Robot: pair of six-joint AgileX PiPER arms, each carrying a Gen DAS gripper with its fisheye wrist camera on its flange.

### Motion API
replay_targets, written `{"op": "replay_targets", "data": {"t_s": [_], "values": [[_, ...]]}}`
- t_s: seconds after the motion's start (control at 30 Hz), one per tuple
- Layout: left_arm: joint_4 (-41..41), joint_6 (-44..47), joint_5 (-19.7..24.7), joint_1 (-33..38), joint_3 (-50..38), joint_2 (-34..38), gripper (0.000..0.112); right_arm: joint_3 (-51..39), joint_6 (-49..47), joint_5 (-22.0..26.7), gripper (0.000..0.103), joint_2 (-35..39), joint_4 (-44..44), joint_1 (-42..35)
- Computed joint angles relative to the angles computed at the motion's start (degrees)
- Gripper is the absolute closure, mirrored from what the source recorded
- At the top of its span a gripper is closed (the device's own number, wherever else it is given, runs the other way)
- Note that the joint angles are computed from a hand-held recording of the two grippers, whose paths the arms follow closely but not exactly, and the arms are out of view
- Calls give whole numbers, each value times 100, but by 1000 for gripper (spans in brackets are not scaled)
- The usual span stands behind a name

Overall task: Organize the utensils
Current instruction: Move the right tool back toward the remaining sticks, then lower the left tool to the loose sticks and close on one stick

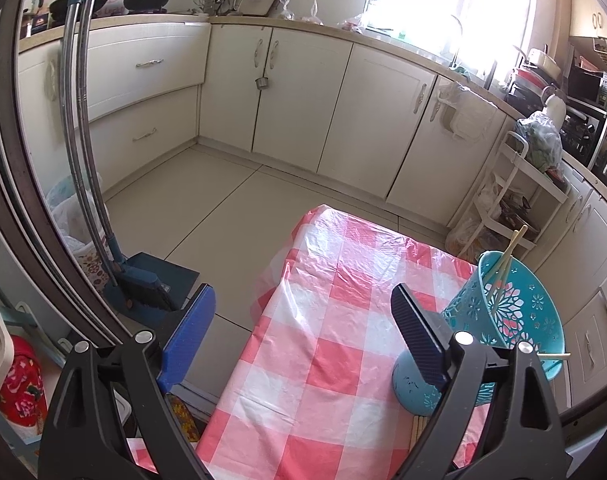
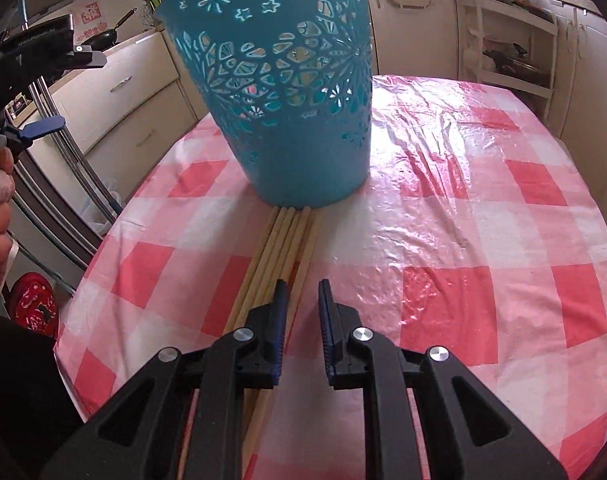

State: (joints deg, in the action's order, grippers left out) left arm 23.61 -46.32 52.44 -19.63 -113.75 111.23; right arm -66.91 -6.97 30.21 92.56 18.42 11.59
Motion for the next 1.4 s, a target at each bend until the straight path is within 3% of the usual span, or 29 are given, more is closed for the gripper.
{"op": "replay_targets", "data": {"t_s": [0.27,0.47,0.6,0.87,1.2,1.4], "values": [[139,101,45,-62,122,4,27,-123,79,80,95,95,-554,89],[-197,696,130,-195,903,-139,27,-184,-593,464,95,50,-245,-324],[-698,1114,110,-554,1272,-70,27,-19,-1067,506,95,-36,405,-742],[-844,1478,469,-1044,725,605,27,-59,-1652,622,95,56,1155,-1012],[-894,1706,813,-1209,144,1022,27,-72,-1804,659,95,85,1304,-1067],[-933,1738,805,-1197,78,1080,27,-79,-1792,656,94,88,1295,-1058]]}}
